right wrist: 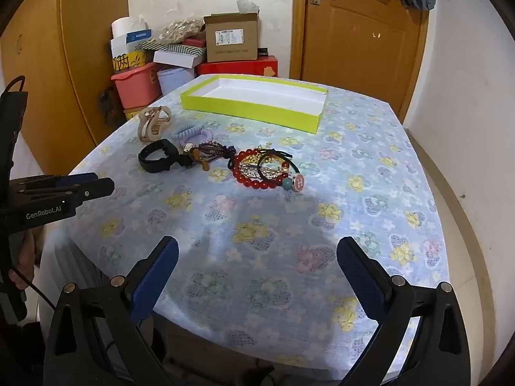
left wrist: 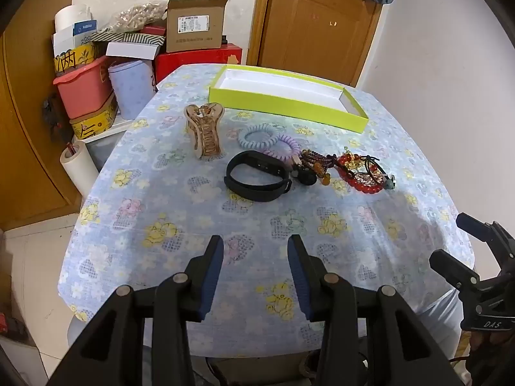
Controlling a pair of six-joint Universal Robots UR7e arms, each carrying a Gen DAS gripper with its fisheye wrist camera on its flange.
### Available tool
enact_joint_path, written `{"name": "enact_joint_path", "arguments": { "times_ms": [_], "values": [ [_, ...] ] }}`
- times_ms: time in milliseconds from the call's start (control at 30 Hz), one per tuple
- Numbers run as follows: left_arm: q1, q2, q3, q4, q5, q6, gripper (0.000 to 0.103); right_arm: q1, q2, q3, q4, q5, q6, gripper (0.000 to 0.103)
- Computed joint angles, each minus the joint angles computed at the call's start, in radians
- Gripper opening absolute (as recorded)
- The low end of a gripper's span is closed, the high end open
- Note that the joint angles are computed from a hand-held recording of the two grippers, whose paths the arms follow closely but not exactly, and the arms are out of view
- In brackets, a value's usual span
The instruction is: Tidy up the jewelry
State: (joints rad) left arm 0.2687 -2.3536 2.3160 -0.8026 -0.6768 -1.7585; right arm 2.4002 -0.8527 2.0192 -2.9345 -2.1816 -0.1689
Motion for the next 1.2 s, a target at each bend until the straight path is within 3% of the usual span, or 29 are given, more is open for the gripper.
{"name": "enact_joint_path", "arguments": {
  "times_ms": [400, 500, 1200],
  "values": [
    [-0.019, -0.019, -0.008, 0.052, -0.006, -0.017, 0.043, 0.002, 0.016, -0.009, 0.009, -0.001, 0.019, 0.099],
    [-0.006, 0.020, -0.008, 0.019, -0.008, -0.004, 0.043, -0.005, 0.005, -0.006, 0.021, 0.008, 0.016, 0.099],
    [-0.003, 0.018, -0.002, 0.001, -0.013, 0.021, 0.043, -0.007, 0.003, -0.005, 0.025, 0.010, 0.016, 0.099]
  ]
}}
